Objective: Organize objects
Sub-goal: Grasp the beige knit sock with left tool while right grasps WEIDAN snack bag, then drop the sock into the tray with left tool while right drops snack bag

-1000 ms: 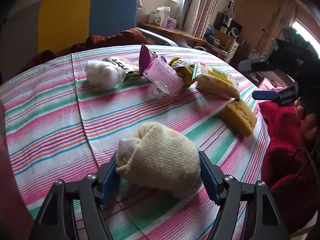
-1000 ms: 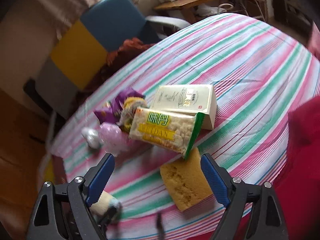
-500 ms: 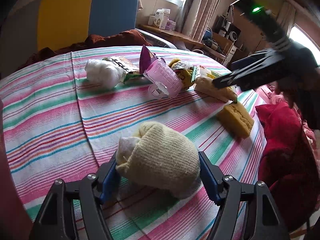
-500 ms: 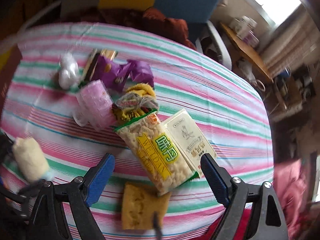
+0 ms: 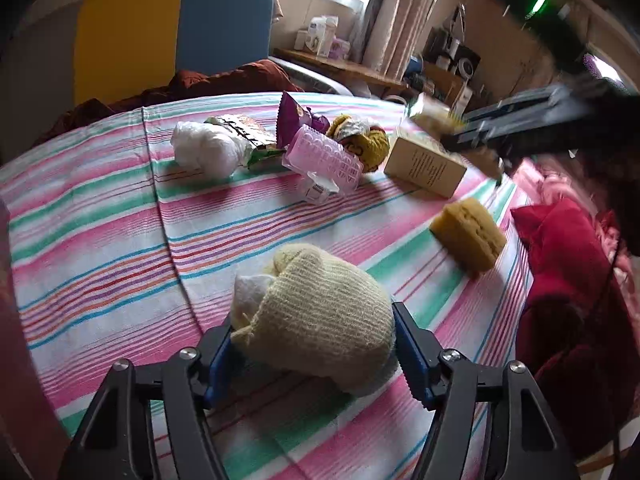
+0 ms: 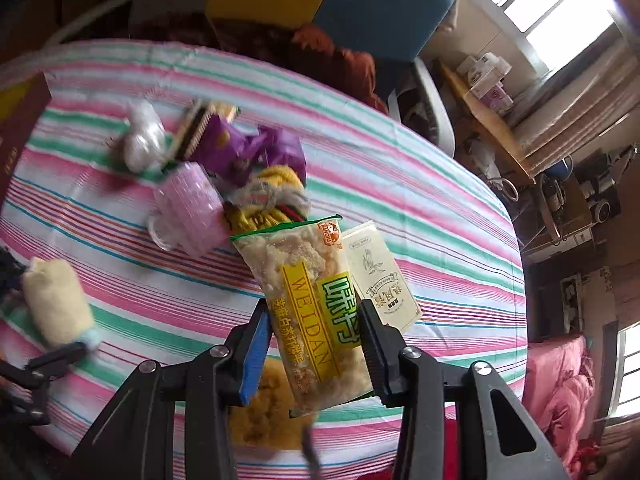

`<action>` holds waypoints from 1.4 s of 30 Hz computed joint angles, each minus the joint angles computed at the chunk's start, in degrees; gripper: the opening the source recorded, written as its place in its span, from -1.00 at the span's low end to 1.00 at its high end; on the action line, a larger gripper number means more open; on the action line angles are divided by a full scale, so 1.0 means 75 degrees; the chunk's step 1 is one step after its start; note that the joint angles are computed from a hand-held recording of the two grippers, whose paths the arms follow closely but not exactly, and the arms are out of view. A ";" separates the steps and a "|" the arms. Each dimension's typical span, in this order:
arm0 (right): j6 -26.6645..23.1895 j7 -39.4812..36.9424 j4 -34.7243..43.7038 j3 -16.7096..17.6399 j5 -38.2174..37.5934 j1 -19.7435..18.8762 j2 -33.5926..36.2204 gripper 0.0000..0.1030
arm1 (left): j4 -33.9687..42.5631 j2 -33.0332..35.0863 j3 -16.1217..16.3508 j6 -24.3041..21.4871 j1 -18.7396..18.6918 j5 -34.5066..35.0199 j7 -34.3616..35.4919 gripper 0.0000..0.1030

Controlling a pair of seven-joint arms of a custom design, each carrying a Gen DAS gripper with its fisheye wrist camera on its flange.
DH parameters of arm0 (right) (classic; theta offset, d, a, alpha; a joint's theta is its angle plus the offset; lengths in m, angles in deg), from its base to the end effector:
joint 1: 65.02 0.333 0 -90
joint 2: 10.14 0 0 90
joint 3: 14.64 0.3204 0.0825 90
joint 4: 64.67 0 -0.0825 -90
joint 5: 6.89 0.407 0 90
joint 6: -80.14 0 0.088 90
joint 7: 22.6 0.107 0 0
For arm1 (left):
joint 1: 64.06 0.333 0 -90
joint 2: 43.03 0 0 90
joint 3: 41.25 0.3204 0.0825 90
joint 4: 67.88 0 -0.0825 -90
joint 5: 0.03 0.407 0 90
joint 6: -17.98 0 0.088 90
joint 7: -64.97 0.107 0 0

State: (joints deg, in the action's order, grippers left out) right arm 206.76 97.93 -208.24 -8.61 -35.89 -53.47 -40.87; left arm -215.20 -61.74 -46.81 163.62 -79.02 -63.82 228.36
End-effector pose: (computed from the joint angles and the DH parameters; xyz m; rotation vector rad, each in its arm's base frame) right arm 0.4114 0.1156 0.4891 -2.1458 2.0935 -0.8306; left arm 0.4312 -0.1491 0.3912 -1.1159 2.6668 -1.1508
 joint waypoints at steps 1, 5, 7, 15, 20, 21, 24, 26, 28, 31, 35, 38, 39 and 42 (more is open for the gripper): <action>0.0107 0.0032 -0.0021 0.0000 0.0090 0.0071 -0.0141 -0.17 | -0.0040 -0.0112 -0.0015 -0.0044 0.0063 0.0200 -0.0173 0.33; 0.1055 0.0156 -0.0022 -0.0065 0.0650 0.0431 -0.0358 -0.17 | -0.0309 -0.0820 0.0316 -0.0361 0.0237 0.0373 -0.0371 0.33; 0.1705 0.0046 0.0075 -0.0166 0.1148 0.0723 -0.0213 -0.17 | -0.0467 -0.1231 0.0511 -0.0355 0.0354 0.0364 -0.0317 0.34; 0.3686 -0.1554 0.1387 -0.0576 0.4033 0.2350 0.1883 -0.17 | -0.0339 -0.1937 0.1402 0.0188 0.1305 0.0541 -0.0825 0.34; 0.3783 -0.2820 0.2649 -0.0370 0.5775 0.2743 0.3296 -0.17 | 0.0020 -0.1520 0.1745 0.0937 0.1912 0.0799 -0.0985 0.34; 0.3713 -0.2965 0.2896 -0.0258 0.5949 0.2728 0.3530 -0.17 | 0.0136 -0.1338 0.1755 0.1073 0.2033 0.0914 -0.1080 0.35; 0.3495 -0.3154 0.3552 0.0156 0.6187 0.2615 0.4148 -0.12 | 0.0513 -0.0685 0.1731 0.1544 0.2427 0.1316 -0.1500 0.43; 0.3520 -0.3174 0.3787 0.0429 0.6297 0.2550 0.4403 0.05 | 0.0733 -0.0332 0.1716 0.1832 0.2635 0.1517 -0.1822 0.57; 0.3530 -0.3096 0.3948 0.0613 0.6260 0.2516 0.4573 0.25 | 0.0838 -0.0182 0.1795 0.1957 0.2694 0.1485 -0.1879 0.74; 0.3467 -0.2805 0.3989 0.0760 0.5870 0.2525 0.4659 0.31 | 0.0693 -0.0294 0.1880 0.2061 0.2753 0.1398 -0.1877 0.74; 0.3456 -0.2032 0.3764 0.0780 0.4817 0.2614 0.4528 0.31 | 0.0262 -0.0688 0.1883 0.2348 0.2791 0.1471 -0.1804 0.74; 0.3530 -0.0974 0.3610 0.0741 0.3444 0.2718 0.4408 0.32 | -0.0125 -0.1054 0.1781 0.2486 0.2871 0.1788 -0.2185 0.76; 0.3570 -0.0494 0.3552 0.0729 0.2857 0.2755 0.4363 0.33 | -0.0244 -0.1177 0.1779 0.2529 0.2860 0.1886 -0.2294 0.78; 0.3606 0.0477 0.3305 0.0756 0.1801 0.2784 0.4133 0.39 | -0.0484 -0.1450 0.1781 0.2677 0.2757 0.2172 -0.2575 0.80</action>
State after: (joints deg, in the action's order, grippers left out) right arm 233.80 101.51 -183.45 -2.94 -22.38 -32.59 -9.88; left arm -218.84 -72.62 -33.45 183.70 -58.35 -47.53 209.04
